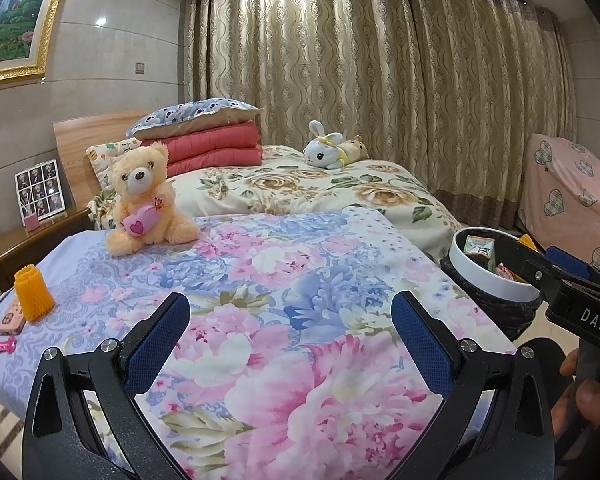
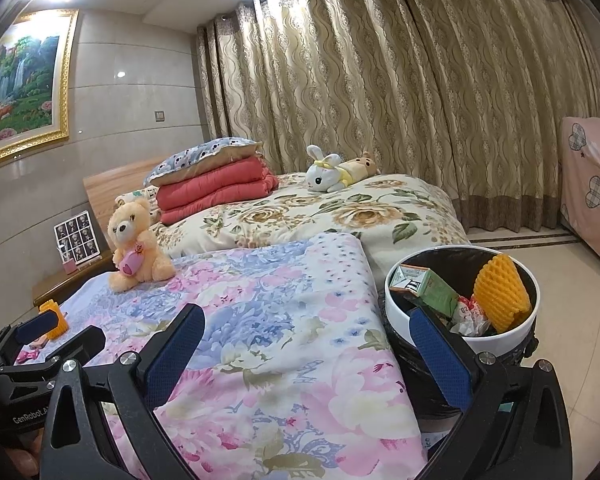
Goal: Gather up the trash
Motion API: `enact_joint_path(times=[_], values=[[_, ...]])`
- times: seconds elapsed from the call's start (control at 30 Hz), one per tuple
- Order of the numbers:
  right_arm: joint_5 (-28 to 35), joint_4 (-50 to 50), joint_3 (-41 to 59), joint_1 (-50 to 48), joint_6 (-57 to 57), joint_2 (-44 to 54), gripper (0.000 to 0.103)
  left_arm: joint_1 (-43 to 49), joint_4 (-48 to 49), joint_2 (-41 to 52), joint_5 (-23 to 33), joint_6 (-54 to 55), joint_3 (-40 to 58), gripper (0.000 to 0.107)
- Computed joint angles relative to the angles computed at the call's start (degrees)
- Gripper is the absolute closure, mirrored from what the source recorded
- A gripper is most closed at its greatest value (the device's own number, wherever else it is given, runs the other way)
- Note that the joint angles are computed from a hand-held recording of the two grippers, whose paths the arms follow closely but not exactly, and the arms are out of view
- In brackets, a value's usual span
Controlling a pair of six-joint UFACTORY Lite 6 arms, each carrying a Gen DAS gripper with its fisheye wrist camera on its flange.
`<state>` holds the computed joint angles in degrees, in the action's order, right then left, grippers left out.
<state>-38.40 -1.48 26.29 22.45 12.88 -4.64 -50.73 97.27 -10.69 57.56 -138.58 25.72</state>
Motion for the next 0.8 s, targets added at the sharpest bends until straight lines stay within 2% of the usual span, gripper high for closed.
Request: enact_joint_path(times=[0.8], values=[[0.7, 0.5, -0.4, 0.0, 0.5, -1.0, 0.000, -0.2, 0.1, 0.9, -0.1, -0.1, 0.7, 0.004]])
